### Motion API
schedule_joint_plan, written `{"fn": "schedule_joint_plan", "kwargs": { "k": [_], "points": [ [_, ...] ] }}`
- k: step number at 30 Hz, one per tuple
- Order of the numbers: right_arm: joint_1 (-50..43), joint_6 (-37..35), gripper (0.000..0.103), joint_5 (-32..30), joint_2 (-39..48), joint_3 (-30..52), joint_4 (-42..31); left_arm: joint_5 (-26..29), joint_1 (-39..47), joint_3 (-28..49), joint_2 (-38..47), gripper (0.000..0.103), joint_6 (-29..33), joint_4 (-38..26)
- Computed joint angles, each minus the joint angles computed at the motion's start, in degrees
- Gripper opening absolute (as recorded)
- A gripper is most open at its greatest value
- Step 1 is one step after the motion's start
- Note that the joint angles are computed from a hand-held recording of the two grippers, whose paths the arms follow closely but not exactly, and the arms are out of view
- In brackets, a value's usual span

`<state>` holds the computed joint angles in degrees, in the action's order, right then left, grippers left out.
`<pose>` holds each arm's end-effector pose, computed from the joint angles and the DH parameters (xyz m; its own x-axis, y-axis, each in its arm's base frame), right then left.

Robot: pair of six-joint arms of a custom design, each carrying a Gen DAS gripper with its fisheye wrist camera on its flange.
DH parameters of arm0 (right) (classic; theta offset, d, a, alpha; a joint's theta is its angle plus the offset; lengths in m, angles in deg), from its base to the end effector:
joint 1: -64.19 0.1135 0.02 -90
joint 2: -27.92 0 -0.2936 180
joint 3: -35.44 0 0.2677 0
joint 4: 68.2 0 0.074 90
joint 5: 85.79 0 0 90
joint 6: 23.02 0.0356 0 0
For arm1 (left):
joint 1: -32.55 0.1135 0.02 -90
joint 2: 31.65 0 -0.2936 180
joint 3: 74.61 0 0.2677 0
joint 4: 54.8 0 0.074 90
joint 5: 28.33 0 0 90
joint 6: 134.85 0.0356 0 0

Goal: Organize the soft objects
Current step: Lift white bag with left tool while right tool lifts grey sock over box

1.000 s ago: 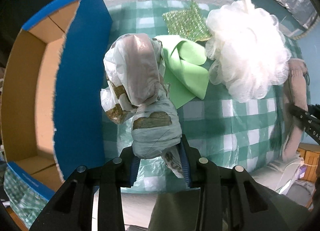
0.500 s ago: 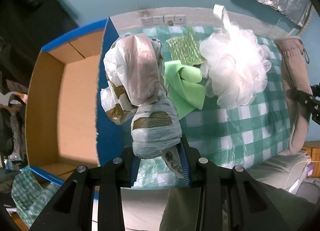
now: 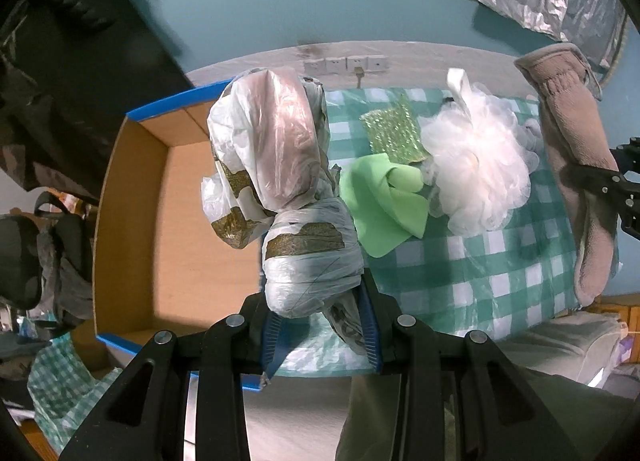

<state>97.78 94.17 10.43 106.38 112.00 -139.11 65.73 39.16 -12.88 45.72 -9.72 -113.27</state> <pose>0.2197 0.1413 0.2878 -0.9470 -0.0836 -0.3102 -0.1018 0.9939 0.0430 0.2422 0.0255 0.2225 -0.8364 0.4809 -0.2631 0.4716 0.8759 0.1019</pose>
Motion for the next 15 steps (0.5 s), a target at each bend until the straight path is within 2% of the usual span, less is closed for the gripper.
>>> {"fn": "schedule_joint_plan", "kwargs": {
  "k": [15],
  "points": [
    [3.5, -7.3, 0.024, -3.0, 13.4, 16.6, 1.2, 1.2, 9.4, 4.4, 3.9, 0.036, 2.5, -0.3]
  ]
}}
